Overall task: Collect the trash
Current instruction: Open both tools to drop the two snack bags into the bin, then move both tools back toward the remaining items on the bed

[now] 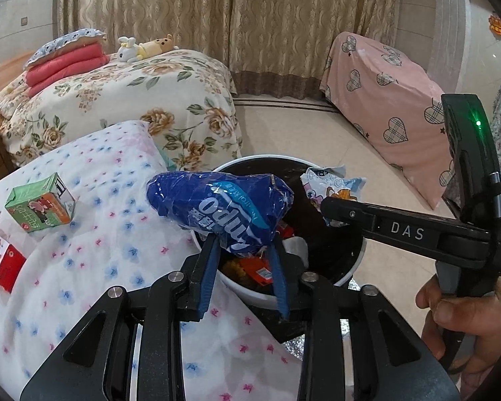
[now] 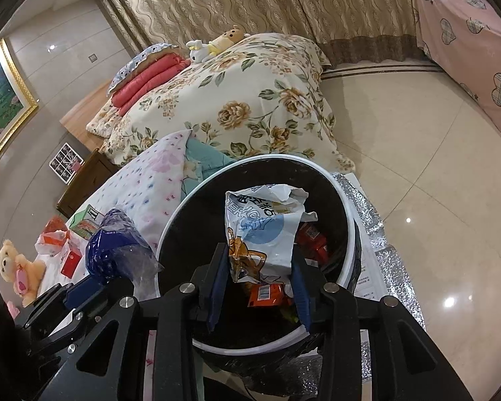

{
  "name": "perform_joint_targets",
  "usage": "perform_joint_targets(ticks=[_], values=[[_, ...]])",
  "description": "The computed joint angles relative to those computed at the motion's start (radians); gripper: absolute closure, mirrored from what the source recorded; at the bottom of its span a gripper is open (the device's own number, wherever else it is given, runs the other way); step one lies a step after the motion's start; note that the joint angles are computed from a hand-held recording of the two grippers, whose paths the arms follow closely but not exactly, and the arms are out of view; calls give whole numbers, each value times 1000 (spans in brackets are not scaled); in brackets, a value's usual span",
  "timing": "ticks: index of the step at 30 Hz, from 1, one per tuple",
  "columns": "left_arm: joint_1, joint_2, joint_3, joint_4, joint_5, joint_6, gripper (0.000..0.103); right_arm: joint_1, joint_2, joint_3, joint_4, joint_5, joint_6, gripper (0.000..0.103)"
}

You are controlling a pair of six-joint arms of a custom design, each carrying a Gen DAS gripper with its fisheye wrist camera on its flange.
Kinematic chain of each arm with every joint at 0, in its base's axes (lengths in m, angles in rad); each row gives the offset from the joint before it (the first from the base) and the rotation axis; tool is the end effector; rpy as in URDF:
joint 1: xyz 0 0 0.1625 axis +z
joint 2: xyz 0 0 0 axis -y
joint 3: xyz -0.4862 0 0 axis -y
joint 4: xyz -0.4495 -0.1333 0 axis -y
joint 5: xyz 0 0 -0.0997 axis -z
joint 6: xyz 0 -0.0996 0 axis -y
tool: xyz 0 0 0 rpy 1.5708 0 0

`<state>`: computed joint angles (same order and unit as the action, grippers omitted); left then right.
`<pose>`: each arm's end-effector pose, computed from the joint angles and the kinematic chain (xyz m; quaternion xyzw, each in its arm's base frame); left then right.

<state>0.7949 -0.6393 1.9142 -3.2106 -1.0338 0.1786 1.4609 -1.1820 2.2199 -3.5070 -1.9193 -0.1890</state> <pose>-0.3202 -0.5894 -0.0217 0.3928 0.8643 -0.2440 0.1979 0.0386 -0.5556 0.2449 -0.0401 -0.8895 0.3996 0.2181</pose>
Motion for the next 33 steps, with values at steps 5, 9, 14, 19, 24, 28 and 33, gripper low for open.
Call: perform_joint_targets(ticks=[5,9,14,19,24,28,33], values=[[-4,-6,9,-9,10,-20,54,-2,-2,-3,7,0,10,50],[1,-23,26,-12,15,-43,50,-1,-4,3,-9,1,15,39],[14,-50,54,-13,25,-81,46,0,-5,10,-13,4,20,33],[29,-84,91,-22,50,-118,44,11,2,15,-7,12,29,27],[42,-116,128,-49,83,-136,39,36,21,15,-9,16,35,22],[57,-142,153,-59,105,-157,38,57,40,6,-2,15,36,22],[77,-177,182,-70,124,-184,38,83,65,-5,9,18,35,20]])
